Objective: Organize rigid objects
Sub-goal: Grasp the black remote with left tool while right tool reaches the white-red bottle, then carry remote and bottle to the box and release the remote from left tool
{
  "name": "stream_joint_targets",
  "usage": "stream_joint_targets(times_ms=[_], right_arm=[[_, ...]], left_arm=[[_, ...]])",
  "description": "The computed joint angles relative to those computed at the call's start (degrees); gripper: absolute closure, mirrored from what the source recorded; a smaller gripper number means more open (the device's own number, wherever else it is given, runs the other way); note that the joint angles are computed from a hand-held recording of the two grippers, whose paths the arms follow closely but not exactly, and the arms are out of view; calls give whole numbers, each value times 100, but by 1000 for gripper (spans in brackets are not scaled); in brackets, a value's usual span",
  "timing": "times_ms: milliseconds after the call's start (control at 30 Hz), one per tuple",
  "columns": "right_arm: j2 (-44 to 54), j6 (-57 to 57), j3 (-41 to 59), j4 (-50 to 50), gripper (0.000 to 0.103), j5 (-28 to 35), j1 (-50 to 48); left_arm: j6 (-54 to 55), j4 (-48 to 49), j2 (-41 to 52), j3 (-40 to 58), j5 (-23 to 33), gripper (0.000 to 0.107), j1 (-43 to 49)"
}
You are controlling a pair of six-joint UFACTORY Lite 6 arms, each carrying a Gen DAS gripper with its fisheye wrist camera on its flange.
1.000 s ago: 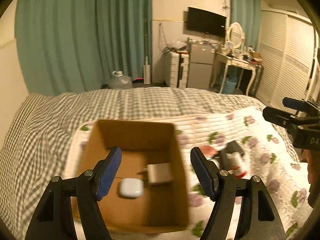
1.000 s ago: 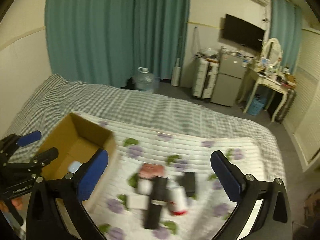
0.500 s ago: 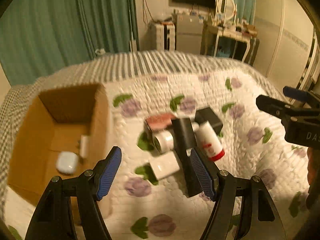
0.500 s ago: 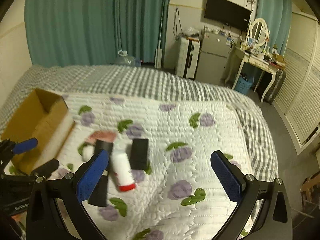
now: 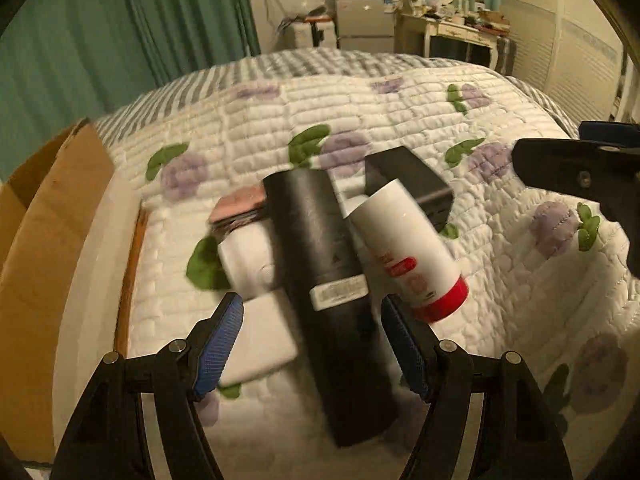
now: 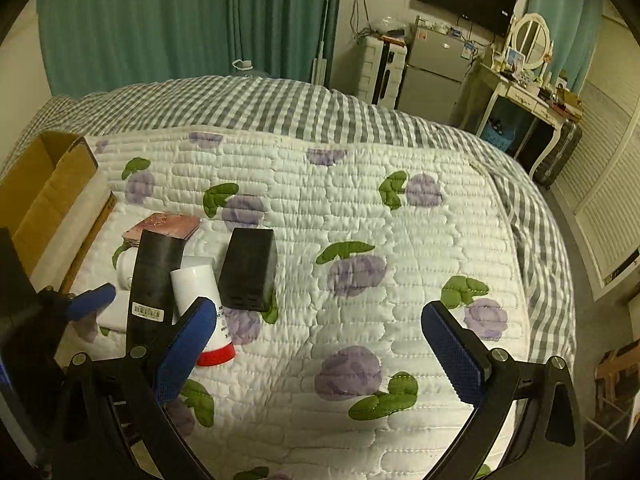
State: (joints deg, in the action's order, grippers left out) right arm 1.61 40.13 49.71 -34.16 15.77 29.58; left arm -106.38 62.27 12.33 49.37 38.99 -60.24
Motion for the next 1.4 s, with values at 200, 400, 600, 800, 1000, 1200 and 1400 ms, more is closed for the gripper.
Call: stream_joint_targets(times_ms=[200,400,600,800,1000,1200,1400], right_arm=[[215,-286,44,342,0,-50,24],[76,-438,-45,458,0,-108,73],[116,-979,-38,958,0,-234,156],[686,-2302,210,2173,10,-353,292],[1660,-3549,803,3378,30,-173,385],[2427,-4023,1501,3872,47,56,428],[2329,-3900,1414,3685,64,14,526]], left_arm=[[-5,101,272,214,141,63,-191],[295,-170,-359,-190,-228,69,25],[416,-462,-1450,-770,-61,71,39],[880,-707,-1989,-875,199,79,48],[1073,-826,-1895,-1074,-302,86,365],[895,-568,-1688,-1071,-557,87,508],[897,-556,-1818,-1122,-467,88,504]])
